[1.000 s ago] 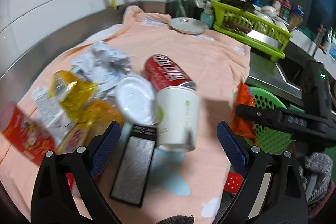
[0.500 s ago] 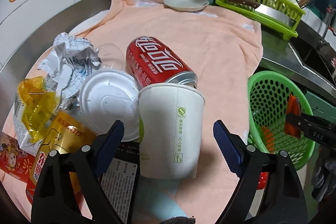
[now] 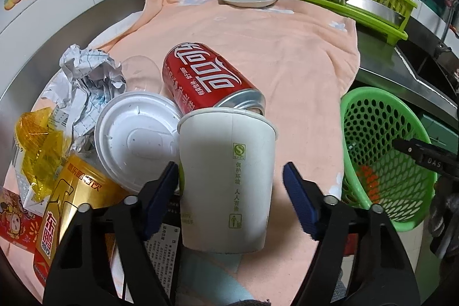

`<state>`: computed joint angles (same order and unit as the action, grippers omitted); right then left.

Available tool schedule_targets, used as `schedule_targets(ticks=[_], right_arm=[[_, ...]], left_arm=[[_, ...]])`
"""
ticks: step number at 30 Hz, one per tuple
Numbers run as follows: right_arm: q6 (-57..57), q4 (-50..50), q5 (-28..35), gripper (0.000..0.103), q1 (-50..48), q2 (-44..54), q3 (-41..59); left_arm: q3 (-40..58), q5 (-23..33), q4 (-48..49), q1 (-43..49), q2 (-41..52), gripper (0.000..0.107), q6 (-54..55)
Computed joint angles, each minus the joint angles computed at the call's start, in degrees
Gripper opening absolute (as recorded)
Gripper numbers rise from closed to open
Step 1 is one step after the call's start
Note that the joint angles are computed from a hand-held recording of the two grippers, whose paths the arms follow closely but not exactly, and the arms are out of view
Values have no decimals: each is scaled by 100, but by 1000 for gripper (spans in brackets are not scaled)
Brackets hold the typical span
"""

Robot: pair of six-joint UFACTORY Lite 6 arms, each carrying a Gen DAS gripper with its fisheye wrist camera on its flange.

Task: Collect trash
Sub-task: 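Carry the wrapper with the right gripper over the green basket and release, then grasp the white paper cup with the left gripper and drop it into the basket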

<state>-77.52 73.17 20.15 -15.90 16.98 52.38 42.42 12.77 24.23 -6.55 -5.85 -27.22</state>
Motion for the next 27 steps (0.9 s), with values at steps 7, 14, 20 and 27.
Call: schedule_targets(ticks=[7,14,20,27], right_arm=[[-236,-13,464,81,-518,-560,-386],[-437,82,796,81,-738,-1128,-818],[-463,117,914,81,-719,-1387,-1010],[-365,-6,1055,81,-810,-1768,-1187]], left_arm=[[-5,-66,-208,52,59,65,141],[-201,-70,-1122,162,-300,64,990],[-474,68,-1521,115,-882,63,1384],[-747,397,-2376,-40,-1628,63,2122]])
